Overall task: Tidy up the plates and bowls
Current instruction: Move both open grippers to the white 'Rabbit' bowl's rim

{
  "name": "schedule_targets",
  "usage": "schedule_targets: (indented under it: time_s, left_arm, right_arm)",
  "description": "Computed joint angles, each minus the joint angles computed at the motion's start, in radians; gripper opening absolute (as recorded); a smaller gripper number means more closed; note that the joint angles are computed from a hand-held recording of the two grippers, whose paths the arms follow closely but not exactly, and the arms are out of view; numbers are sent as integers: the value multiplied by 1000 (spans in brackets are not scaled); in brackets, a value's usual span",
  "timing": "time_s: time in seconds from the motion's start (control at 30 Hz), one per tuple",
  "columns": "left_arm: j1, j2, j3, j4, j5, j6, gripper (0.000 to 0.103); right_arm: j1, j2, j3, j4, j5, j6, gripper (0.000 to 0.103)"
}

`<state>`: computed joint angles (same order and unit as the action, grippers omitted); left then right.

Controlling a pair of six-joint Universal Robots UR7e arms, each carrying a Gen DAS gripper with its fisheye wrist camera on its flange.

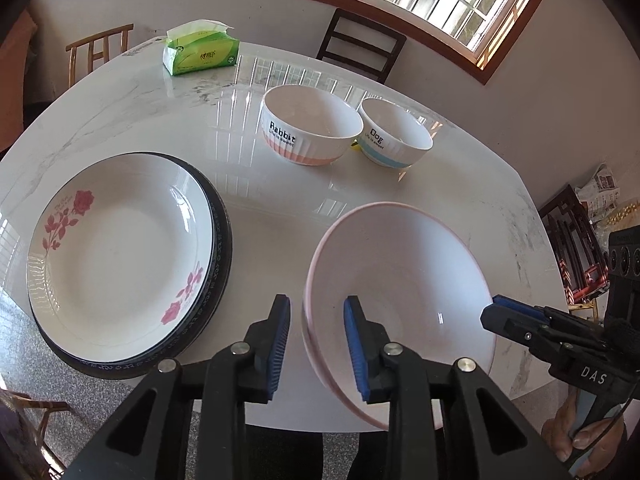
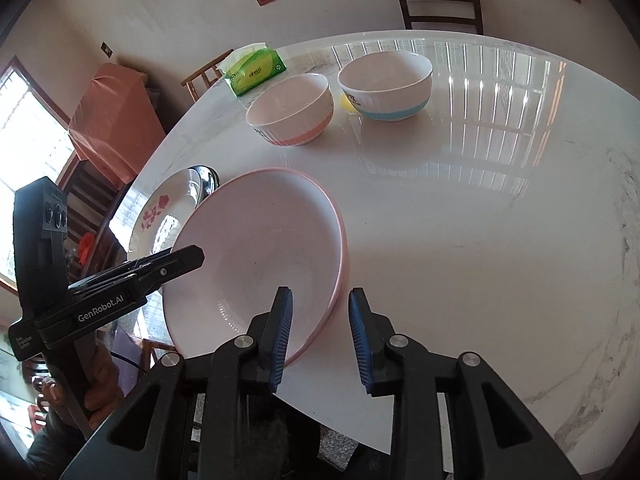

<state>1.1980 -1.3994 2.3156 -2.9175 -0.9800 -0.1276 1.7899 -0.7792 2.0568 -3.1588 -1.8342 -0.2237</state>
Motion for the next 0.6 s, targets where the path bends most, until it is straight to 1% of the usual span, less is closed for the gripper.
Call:
schedule_targets:
  time_s: [0.03, 0.07, 0.1, 0.13, 0.27, 0.33, 0.4, 0.5, 0.6]
  left_arm:
    - [-3, -9, -1, 13, 0, 3, 32]
    - [-7, -19, -3, 24, 2, 5, 33]
    - [-10, -30, -5, 35, 4, 11, 36]
    - [-15, -41, -8, 45, 6, 18, 42]
    - [-36, -81, -21, 49, 35, 47, 48]
    - [-34, -94, -48, 74, 27, 51, 53]
    - [-26, -94, -78, 91, 21, 54, 55]
    - [-2, -75, -145, 157, -2, 43, 56]
    - [24, -45, -205, 199, -31, 40, 56]
  right_arm:
    - [2, -4, -1, -4, 4, 1, 39]
    - [3, -10, -5, 3, 10, 1, 40]
    - [6, -15, -10, 14, 17, 2, 40]
    - [10, -19, -14, 18, 22, 5, 40]
    - [25, -33, -49, 64, 62, 19, 40]
    - [28, -36, -74, 105, 88, 41, 40]
    - [32, -32, -101, 142, 107, 65, 40]
    - [39, -13, -154, 204, 125, 104, 40]
    - [46, 19, -214, 257, 125, 137, 40]
